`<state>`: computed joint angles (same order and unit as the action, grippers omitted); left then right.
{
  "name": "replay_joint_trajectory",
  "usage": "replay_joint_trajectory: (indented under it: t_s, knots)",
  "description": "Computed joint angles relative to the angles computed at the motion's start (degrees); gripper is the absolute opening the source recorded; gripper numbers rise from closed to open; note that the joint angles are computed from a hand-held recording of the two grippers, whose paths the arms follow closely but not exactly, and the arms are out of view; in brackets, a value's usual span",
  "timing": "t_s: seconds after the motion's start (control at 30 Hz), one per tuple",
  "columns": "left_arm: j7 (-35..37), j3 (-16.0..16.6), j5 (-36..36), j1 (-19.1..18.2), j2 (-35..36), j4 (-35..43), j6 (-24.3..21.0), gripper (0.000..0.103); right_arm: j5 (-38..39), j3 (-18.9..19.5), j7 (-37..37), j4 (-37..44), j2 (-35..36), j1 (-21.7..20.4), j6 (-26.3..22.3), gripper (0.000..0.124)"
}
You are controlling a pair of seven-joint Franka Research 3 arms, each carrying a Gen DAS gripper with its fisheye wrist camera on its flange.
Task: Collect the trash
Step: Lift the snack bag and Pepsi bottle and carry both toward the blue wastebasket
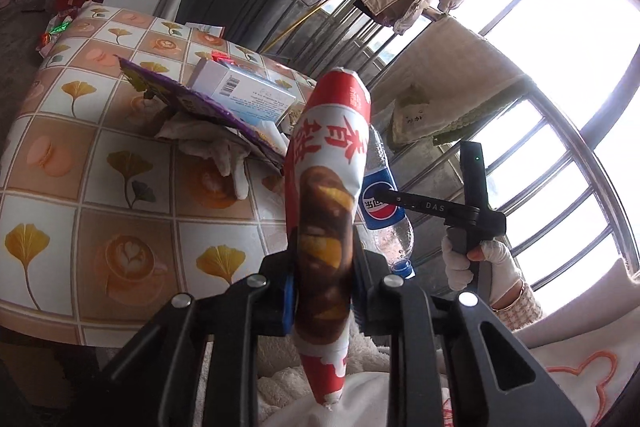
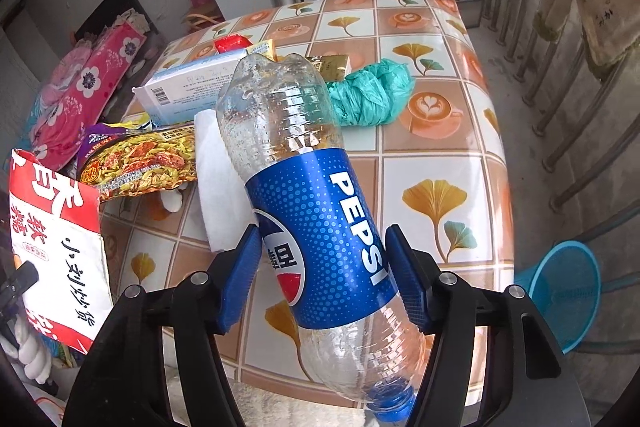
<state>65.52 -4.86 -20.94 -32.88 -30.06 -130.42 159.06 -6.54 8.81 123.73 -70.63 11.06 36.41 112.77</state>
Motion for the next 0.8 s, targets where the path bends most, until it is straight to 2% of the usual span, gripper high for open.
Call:
replay_joint_trajectory:
  t_s: [0.07,0.17,0.23,0.5,0.6,0.8]
  knots:
    - [2.93,1.46,-1.54,-2.37,0.5,0.4,2.75,0.021,-0.03,-0.03,0.18,-0.06,-0.13,0.0,0.08,0.059]
    - [2.47,0.81,-0.52,-1.17,2.09,2.04,1.94,0.02,-0.23,-0.1,0.88,-0.71,-0.64,-0.08,0.75,0.059]
    - [3.11,1.55,-1.78,-1.55,3.27,2.87,1.83,0.019,-0.09,-0.07,1.44,-1.22,-1.07,-0.25,1.56,0.059]
    - [7.15,2.37,-4.5,-0.98,8.32,8.66,4.85,0.019,3.07,0.21,2.63,-3.24,-3.42,-2.02,7.26,0.057]
    - [10.36,2.59,-6.08,-0.53,12.14,13.69,4.18,0.019,3.74,0.28,3.28,-4.63,-4.96,-2.77,10.23,0.056]
    - [15.07,-0.07,-7.53,2.71,23.35,28.53,-2.22,0.019,5.78,0.37,5.89,-10.63,-10.15,-5.29,15.56,0.056]
